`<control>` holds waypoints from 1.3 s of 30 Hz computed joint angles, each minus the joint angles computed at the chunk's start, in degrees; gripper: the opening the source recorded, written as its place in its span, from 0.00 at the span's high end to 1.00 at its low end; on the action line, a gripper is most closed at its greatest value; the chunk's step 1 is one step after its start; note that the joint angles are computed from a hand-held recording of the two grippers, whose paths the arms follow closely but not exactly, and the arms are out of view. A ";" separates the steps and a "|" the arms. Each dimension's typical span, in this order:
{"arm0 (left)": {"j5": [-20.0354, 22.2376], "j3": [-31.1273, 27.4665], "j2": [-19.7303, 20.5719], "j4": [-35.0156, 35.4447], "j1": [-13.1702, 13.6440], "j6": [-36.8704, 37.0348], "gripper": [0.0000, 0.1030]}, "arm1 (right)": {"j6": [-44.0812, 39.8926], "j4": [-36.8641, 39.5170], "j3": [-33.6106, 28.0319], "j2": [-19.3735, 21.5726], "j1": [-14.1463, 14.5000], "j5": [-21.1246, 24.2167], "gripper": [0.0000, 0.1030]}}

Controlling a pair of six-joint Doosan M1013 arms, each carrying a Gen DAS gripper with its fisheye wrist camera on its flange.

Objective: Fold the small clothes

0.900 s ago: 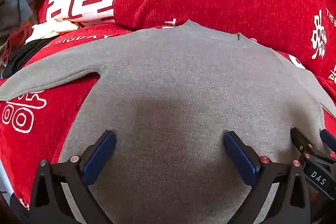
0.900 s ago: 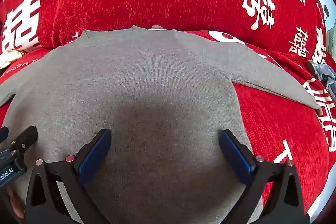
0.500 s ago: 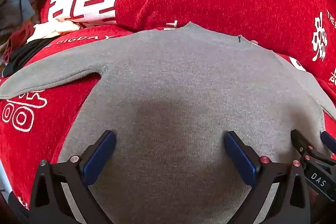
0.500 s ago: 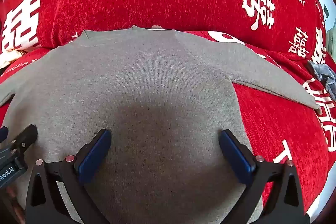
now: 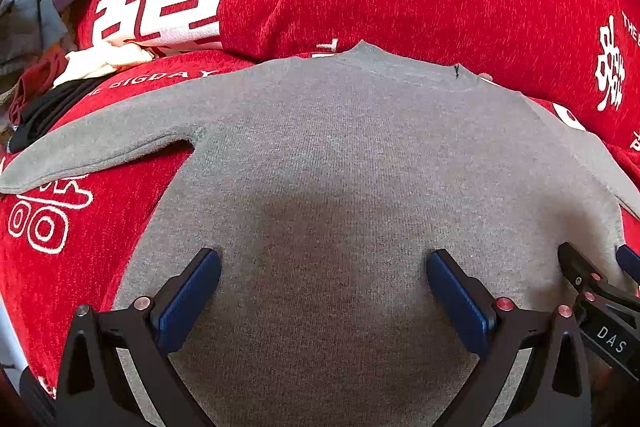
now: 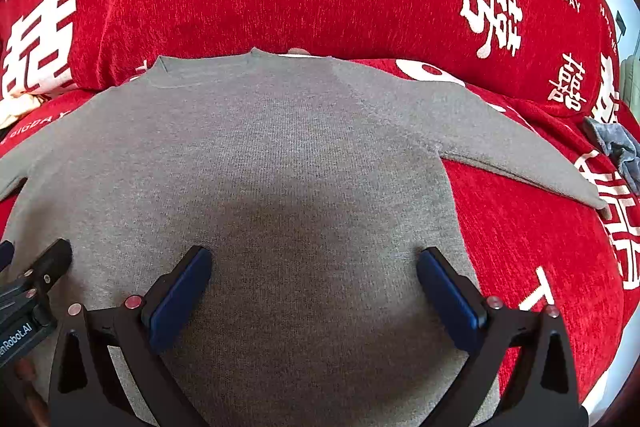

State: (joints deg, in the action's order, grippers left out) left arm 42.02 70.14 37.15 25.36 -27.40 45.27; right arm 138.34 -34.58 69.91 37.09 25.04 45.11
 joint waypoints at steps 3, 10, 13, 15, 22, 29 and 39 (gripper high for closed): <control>0.47 -0.18 0.07 0.08 -0.10 0.01 0.00 | -0.27 0.26 -0.18 0.10 -0.01 0.25 0.00; 4.34 -2.25 0.84 -1.88 -0.13 1.37 0.00 | -2.73 2.67 -1.76 0.72 -0.23 2.02 0.00; 6.22 -3.38 1.28 -3.09 -0.07 2.14 0.00 | -3.56 3.38 -1.98 0.81 -0.34 2.24 0.00; 7.05 -3.89 1.46 -3.96 0.04 2.85 0.00 | -3.85 3.60 -1.87 0.77 -0.37 2.19 0.00; 11.78 -7.16 2.46 -6.11 0.03 6.15 0.00 | -10.30 8.78 -3.83 1.09 -1.06 4.83 0.00; 9.00 -7.97 1.77 -3.59 -0.86 6.02 0.00 | -10.26 5.72 -3.51 -0.17 -1.06 2.75 0.00; 10.43 -12.63 3.55 -3.53 -1.62 8.02 0.00 | -9.46 3.46 -4.21 -0.86 -1.80 2.19 0.00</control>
State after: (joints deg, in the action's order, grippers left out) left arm 52.45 57.50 40.70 21.84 -29.02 53.29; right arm 128.88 -31.13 65.70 36.23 23.24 47.30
